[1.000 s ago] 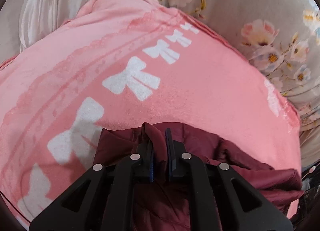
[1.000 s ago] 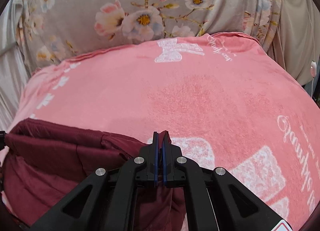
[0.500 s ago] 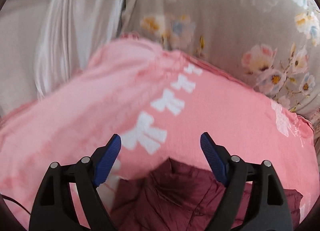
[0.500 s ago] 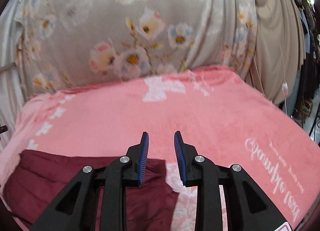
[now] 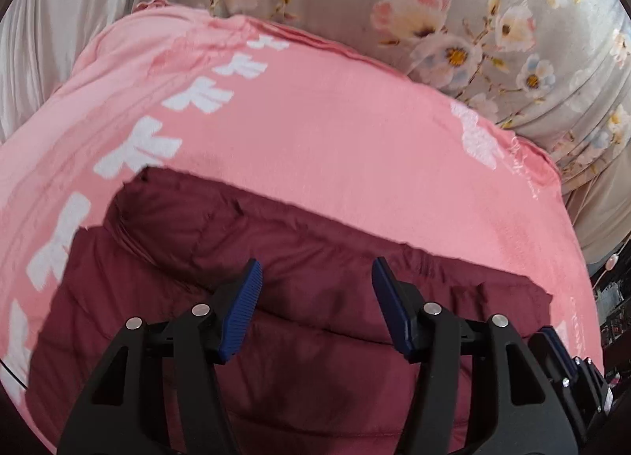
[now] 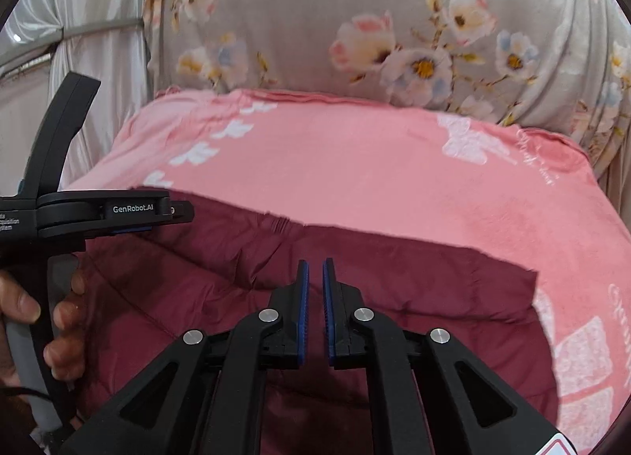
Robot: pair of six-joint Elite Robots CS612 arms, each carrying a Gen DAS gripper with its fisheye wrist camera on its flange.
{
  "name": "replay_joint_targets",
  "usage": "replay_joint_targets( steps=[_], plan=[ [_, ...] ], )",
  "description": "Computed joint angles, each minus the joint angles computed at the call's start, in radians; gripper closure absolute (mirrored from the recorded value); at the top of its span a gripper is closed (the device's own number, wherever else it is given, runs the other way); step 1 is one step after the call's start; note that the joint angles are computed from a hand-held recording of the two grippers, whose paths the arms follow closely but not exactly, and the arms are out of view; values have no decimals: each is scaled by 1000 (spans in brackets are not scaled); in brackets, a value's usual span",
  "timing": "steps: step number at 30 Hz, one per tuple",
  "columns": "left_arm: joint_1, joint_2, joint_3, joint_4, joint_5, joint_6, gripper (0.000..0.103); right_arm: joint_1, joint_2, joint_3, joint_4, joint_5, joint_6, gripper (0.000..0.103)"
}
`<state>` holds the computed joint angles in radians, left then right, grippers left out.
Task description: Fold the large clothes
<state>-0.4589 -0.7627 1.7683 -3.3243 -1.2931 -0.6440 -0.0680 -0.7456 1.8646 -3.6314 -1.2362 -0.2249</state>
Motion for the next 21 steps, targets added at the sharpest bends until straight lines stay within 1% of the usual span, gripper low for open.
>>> replay_joint_targets(
  steps=[1,5,7,11,18,21],
  plan=[
    [1,4,-3,12,4,-5,49,3,5,-7,13,-6,-1,98],
    [7,19,-8,29,2,-35,49,4,26,-28,57,-21,9,98],
    [7,26,-10,28,12,-34,49,5,34,-35,68,-30,8,98],
    [-4,43,-17,23,54,-17,48,13,43,-47,91,-51,5,101],
    [-13,70,-31,7,98,-5,47,10,48,-61,150,-33,9,102],
    [-11,70,-33,14,93,-4,47,0,33,-49,153,-21,30,103]
  ],
)
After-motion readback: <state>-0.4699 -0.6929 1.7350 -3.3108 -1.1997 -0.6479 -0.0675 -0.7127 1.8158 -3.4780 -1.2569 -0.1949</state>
